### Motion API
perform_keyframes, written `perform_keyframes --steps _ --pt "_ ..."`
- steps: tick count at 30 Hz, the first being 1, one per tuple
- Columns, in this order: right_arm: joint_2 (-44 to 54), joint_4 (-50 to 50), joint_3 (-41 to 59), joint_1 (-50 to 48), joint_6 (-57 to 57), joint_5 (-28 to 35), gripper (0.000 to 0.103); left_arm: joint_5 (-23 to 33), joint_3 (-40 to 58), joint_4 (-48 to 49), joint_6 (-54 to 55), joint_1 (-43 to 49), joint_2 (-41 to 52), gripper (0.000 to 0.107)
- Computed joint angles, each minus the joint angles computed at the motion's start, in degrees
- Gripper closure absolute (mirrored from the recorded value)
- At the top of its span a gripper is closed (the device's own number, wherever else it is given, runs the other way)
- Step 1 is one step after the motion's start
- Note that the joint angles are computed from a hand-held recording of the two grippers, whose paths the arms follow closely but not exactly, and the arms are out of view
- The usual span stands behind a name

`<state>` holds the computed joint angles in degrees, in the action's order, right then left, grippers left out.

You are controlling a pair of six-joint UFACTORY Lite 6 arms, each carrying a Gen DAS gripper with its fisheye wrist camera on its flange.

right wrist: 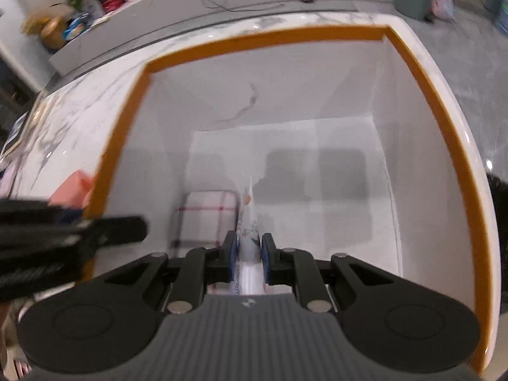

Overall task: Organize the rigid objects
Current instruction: 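Lower the Vaseline tube beside the plaid case and open the right tool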

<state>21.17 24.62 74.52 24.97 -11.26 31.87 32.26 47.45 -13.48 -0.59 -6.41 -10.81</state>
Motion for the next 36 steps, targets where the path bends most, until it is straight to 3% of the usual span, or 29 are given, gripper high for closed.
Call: perform_keyframes --steps 8,12,17,20,24,28,36 --pt "3.57 -1.66 2.86 -0.57 2.68 0.81 0.085 -0.59 0.09 -1.08 0.98 0.54 1.3 0.081" --pt "5.27 -6.0 4.35 1.06 4.13 2.9 0.068 -0.32 0.33 -0.69 0.22 0.45 1.6 0.081" --pt "5.25 -13.52 4.97 4.28 8.46 2.46 0.061 0.22 1.31 -1.71 1.19 0.96 2.63 0.081" --pt "3.98 -17.71 4.19 5.79 11.53 0.73 0.049 1.54 2.15 -5.38 5.4 2.93 3.35 0.08" --pt "3.37 -22.08 4.31 7.27 14.7 -2.32 0.05 2.94 3.26 -9.59 9.74 5.46 3.4 0.08" --pt "6.84 -10.13 8.4 6.21 4.54 -2.33 0.063 3.82 4.12 -14.99 14.9 9.09 2.66 0.082" --pt "15.77 -5.32 18.59 7.79 4.36 -0.02 0.067 4.48 5.38 -22.0 21.51 13.66 3.74 0.082"
